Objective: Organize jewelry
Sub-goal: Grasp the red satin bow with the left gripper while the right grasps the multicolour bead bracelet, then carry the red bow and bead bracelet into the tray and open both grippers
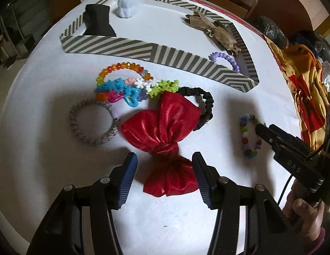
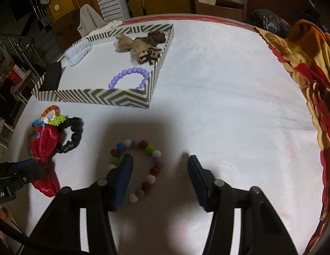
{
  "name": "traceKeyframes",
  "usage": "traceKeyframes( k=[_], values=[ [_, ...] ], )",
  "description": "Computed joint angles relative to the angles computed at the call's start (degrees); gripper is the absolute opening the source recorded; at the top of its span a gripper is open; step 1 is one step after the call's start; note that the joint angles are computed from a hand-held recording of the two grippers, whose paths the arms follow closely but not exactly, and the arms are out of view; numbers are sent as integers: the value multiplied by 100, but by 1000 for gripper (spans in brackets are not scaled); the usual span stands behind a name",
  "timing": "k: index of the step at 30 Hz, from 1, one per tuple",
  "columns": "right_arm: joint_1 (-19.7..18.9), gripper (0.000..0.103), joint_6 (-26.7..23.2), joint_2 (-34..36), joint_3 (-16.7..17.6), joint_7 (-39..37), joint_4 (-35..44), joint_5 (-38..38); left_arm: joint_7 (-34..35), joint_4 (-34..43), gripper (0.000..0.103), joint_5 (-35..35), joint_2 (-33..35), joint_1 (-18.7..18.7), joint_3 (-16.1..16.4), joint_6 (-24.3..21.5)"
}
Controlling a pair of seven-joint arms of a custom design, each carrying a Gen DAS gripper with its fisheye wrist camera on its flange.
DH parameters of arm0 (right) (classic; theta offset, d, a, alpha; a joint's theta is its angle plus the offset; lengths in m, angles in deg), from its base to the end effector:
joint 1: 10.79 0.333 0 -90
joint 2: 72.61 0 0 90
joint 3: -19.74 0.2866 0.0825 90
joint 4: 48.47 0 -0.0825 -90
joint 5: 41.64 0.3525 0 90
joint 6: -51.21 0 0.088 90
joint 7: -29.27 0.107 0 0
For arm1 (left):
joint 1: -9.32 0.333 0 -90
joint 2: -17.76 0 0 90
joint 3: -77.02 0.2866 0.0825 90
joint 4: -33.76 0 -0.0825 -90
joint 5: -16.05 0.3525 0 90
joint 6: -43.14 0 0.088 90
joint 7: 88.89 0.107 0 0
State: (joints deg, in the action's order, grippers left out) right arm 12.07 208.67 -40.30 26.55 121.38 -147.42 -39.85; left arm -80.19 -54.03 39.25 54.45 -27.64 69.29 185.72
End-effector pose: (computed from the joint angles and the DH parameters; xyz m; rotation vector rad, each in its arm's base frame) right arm 0.5866 0.3207 0.3056 -2.2617 1.4640 -0.2155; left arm 0.5017 -0.4758 0.3105 -2.4802 1.6513 -0.5652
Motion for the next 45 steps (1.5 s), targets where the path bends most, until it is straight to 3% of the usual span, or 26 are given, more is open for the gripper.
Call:
traceKeyframes(
  k=[1, 3, 4, 6, 9, 16, 20, 27, 36, 45],
  values=[
    [36, 45, 13, 23, -37, 33, 10, -37, 43, 70, 59, -21, 39, 4, -14, -61],
    [149, 25, 165, 28, -164, 139, -35, -195, 163, 208, 59, -113, 141, 38, -64, -170],
    [156, 21, 195, 35, -178, 170, -35, -222, 104, 196, 57, -47, 129, -16, -4, -145],
    [25, 10, 202, 69, -45, 81, -3, -117, 131, 166, 37, -58, 131, 2, -16, -59],
    [-114, 9, 118, 79, 105, -101, 37, 25, 226, 202, 24, -96, 142, 10, -41, -155],
    [-517, 9, 239, -370, 550, -852, -250, 685, 30, -99, 23, 82, -251, -60, 39, -85],
    [-559, 9, 228, -609, 618, -1227, -288, 954, -137, -117, 23, 343, -456, -85, 80, -149],
    [-480, 9, 270, -868, 587, -1664, -154, 1208, -71, 385, 22, 629, -420, -40, 79, -673],
    [-245, 9, -31, -559, 404, -1650, 643, 1107, 284, 1144, 22, 733, -110, 69, 132, -1242],
    [60, 9, -631, 413, 332, -1408, 2151, 842, 877, 1840, 22, 534, 360, 252, 212, -1555]
  ],
)
